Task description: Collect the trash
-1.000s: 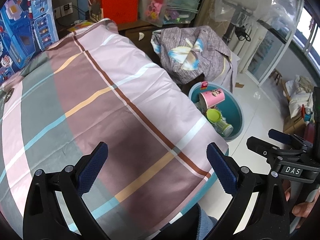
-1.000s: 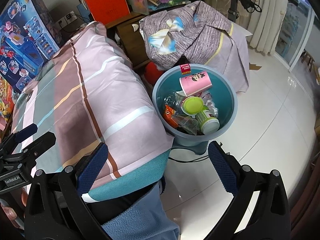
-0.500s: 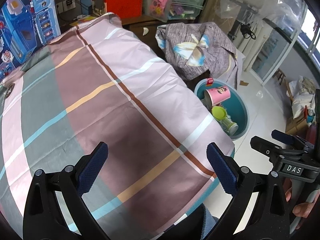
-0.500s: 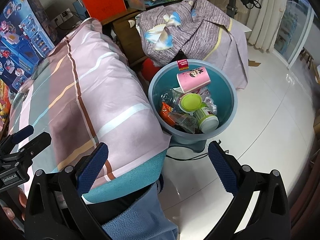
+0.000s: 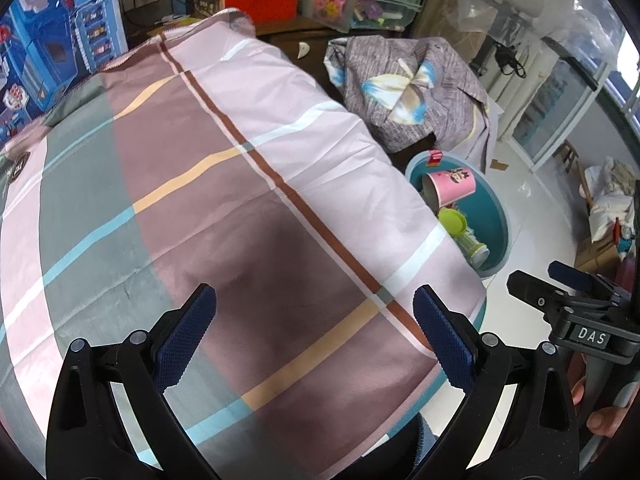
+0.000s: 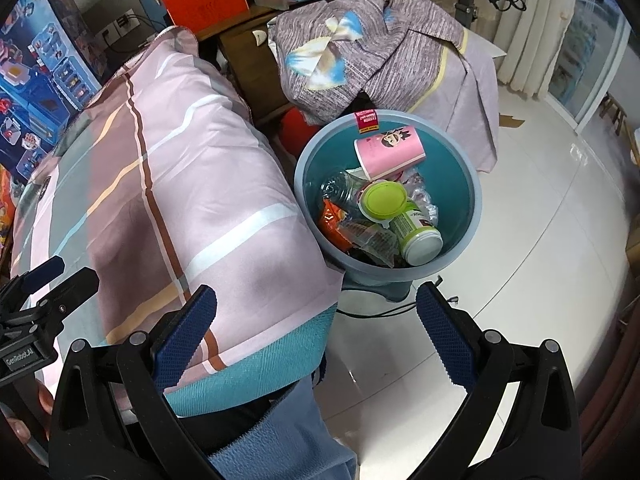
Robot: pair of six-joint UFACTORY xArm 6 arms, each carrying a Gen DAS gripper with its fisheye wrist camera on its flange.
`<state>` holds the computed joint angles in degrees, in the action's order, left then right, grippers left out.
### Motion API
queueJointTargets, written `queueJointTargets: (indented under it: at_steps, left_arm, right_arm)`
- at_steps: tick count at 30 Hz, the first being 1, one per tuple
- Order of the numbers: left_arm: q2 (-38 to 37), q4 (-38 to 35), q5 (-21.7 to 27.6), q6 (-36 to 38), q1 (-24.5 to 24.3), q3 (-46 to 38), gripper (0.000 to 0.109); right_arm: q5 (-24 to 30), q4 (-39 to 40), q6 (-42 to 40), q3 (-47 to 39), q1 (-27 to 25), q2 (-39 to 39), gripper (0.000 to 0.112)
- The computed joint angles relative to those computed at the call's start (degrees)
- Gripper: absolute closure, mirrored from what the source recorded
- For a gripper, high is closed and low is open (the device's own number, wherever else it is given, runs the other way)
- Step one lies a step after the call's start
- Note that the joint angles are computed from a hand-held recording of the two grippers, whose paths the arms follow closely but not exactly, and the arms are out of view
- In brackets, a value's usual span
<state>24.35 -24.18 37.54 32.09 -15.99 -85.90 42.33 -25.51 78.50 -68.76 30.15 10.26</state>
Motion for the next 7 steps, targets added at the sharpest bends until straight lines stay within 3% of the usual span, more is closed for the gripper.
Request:
queueJointTargets:
  at_steps: [7]
  left_arm:
    - [1.06,-0.07,0.61,-0.26,0.34,-0.72,0.01]
  right_arm:
    - [0.47,0.16,-0.02,-0.56,0.04,0.68,0.016]
